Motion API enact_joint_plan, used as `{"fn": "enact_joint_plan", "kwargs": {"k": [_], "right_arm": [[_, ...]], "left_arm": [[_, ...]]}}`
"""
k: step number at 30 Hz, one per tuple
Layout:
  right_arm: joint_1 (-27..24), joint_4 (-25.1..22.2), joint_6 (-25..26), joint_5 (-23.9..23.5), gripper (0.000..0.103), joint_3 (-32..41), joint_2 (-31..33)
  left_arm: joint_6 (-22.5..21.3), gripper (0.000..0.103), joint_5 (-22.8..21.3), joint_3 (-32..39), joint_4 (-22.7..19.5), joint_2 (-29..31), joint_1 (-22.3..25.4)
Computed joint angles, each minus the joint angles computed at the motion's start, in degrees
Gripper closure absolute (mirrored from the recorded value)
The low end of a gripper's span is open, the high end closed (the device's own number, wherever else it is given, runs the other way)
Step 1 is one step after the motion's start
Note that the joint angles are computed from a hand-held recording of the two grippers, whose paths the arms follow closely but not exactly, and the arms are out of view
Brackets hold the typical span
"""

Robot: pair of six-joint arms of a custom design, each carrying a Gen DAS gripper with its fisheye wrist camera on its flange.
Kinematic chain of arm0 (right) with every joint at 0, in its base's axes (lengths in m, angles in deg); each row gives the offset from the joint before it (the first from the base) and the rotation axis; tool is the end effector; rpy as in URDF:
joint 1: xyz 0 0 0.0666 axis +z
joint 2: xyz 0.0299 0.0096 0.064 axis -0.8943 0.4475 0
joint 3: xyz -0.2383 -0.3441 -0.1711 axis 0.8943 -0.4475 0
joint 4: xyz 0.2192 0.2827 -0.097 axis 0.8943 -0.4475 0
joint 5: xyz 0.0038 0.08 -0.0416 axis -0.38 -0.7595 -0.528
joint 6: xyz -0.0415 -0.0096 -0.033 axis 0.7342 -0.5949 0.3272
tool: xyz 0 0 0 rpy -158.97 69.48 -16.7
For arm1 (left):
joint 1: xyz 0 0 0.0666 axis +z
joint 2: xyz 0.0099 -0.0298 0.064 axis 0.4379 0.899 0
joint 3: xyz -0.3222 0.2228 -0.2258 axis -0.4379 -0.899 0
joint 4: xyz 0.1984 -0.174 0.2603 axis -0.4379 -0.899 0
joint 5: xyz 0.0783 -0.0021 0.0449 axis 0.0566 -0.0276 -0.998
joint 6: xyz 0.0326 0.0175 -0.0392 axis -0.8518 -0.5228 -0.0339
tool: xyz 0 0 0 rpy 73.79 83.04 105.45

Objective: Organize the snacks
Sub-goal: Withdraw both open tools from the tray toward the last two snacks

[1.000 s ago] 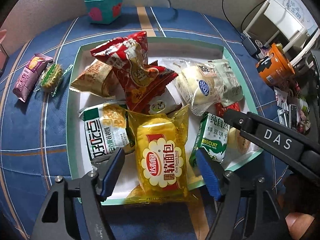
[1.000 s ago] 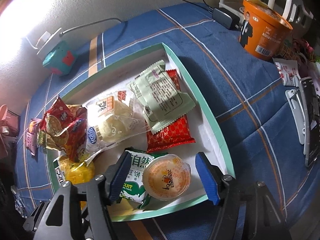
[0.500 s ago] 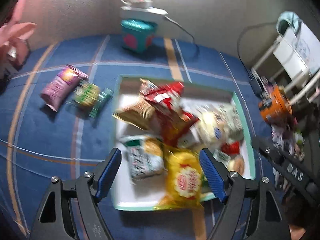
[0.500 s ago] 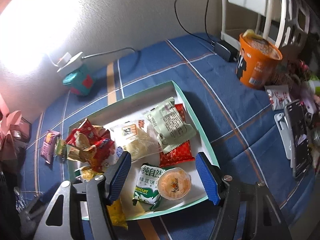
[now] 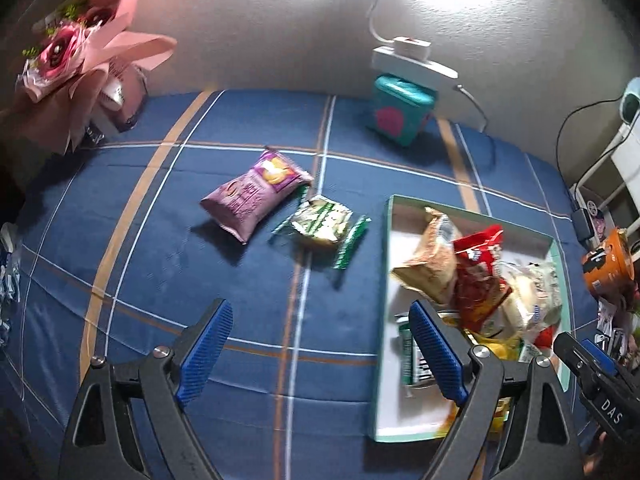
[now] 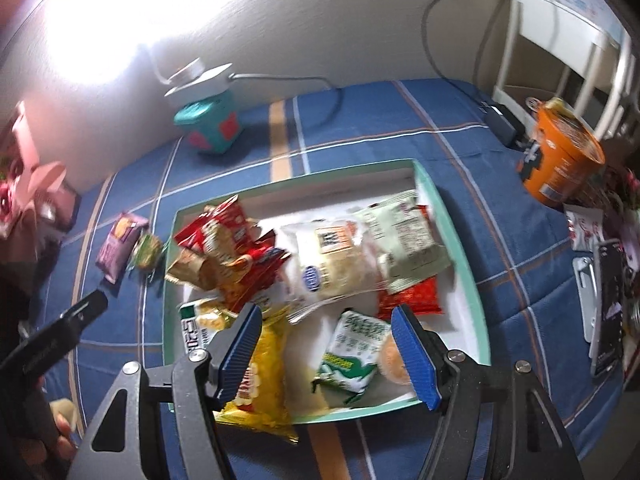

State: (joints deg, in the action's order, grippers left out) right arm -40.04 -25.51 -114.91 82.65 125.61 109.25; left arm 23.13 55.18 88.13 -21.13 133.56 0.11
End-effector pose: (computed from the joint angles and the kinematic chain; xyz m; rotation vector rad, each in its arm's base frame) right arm 0.3735 0.1508 0.4840 0.7118 2.5712 0.0396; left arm 0.4854 -0.2341 0.4705 0.2780 2.6646 -0.1662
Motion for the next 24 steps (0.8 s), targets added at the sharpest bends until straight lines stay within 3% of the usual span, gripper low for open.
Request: {"fn": "enact_joint_plan", "kwargs": {"k": [8, 12, 17, 24], "right_arm": [[1.1, 0.8, 1.3, -1.5, 0.031, 0.3, 2.1], [1.1, 1.5, 1.8, -1.5, 0.009, 0.2, 2.6], [1.3, 2.3, 2.0, -1.3, 0.000, 0.1, 2.7], [1.2, 3.3, 2.2, -1.2, 0.000, -0.3, 2.6]], "left_arm": [[-0.7, 0.008, -0.6, -0.4, -0.4, 0.4, 0.7], [-0.8, 0.006, -0.2, -0.4, -0.6, 0.6, 0.7], [-0.8, 0.001, -0.6, -0.9, -0.1, 0.4, 0.6], [-0.8, 0.001, -2.1, -0.7, -0.1, 0.5, 0.6]]}}
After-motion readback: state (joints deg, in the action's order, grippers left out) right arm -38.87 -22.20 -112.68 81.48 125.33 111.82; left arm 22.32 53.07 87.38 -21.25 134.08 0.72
